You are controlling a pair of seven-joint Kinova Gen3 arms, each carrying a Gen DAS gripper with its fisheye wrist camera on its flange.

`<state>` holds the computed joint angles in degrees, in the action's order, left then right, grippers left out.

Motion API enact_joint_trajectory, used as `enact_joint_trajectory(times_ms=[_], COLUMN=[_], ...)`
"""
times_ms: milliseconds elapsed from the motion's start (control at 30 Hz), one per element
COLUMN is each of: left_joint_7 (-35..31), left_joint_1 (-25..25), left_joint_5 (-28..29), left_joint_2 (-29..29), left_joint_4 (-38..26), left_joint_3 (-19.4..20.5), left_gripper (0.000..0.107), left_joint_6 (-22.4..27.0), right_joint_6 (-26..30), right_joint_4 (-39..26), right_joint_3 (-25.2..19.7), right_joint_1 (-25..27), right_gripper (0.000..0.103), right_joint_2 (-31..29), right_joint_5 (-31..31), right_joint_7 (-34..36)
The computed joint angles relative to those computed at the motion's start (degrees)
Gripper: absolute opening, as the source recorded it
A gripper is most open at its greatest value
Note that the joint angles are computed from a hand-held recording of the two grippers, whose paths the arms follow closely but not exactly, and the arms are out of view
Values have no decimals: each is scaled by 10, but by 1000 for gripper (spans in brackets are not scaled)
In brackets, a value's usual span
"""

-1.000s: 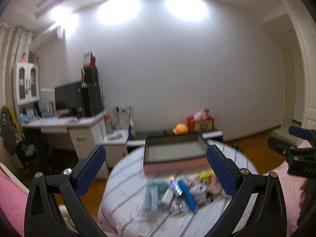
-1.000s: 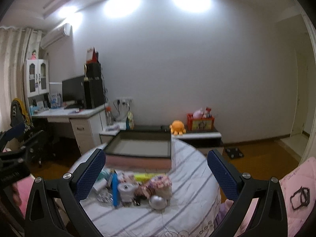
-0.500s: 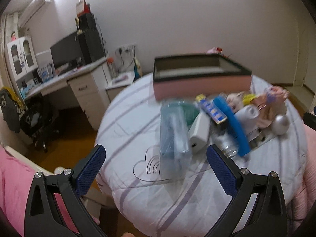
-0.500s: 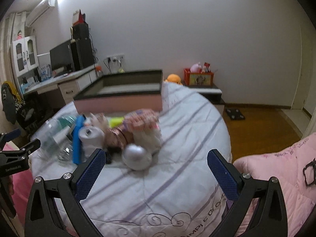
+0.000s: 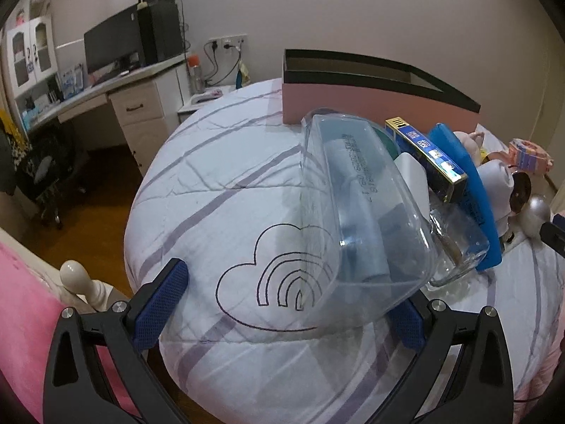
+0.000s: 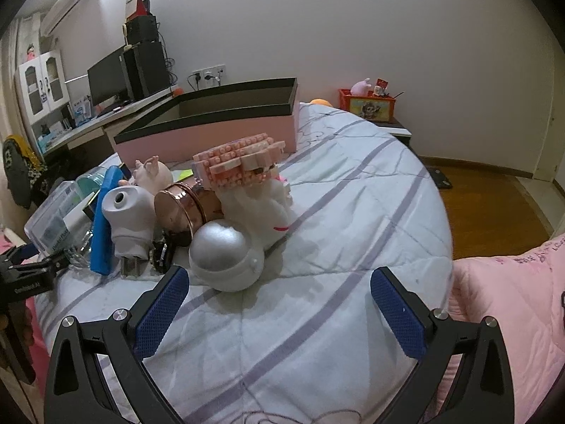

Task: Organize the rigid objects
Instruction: 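Grasp the clear plastic case with left tool while right tool reaches for pink lego figure, then carry clear case over pink box with left tool while right tool grasps pink lego figure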

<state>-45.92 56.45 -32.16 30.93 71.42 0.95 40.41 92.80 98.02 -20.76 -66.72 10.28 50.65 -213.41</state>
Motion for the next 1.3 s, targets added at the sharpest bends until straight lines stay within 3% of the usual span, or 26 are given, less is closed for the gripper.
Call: enact_joint_trajectory(times_ms=[100,167,267,500,533,567,633,700,767,867,1133,1200,1300], left_joint_7=[9,32,19,-24,-29,-30,-28,2,12,-2,-60,-75,-99], left_joint_1=[3,15,-7,-34,-34,-28,-20,7,19,17,-8,-13,-18], left_joint_5=[-11,-24,-11,35,39,35,24,-5,-32,-34,1,11,28], left_joint_2=[-5,-16,-14,-5,-4,-4,-8,-22,-31,-25,-22,-20,-13], left_joint_4=[14,31,22,-2,-6,-9,-3,24,37,15,-18,-25,-43], left_joint_3=[-6,-23,-5,15,15,8,0,-33,-41,-28,6,13,20], left_gripper=[98,72,59,56,54,43,32,32,32,32,32,32,32], left_joint_6=[-21,-43,-45,-48,-46,-46,-54,-92,-109,-83,-53,-53,-41], right_joint_6=[-7,1,11,1,2,3,4,11,16,6,-102,-120,-153], right_joint_4=[10,8,6,8,6,6,7,2,-2,1,23,32,45], right_joint_3=[-1,-2,-2,-4,-3,-2,-3,-4,-4,-2,7,5,2], right_joint_1=[0,1,4,23,26,28,29,30,32,39,97,105,119], right_gripper=[103,103,103,103,103,103,103,103,103,103,101,82,61], right_joint_2=[-8,-9,-12,-21,-21,-21,-23,-23,-24,-28,-50,-56,-67], right_joint_5=[14,19,29,41,41,42,46,51,60,70,63,63,58], right_joint_7=[-7,-10,-8,4,8,9,8,12,25,35,92,93,95])
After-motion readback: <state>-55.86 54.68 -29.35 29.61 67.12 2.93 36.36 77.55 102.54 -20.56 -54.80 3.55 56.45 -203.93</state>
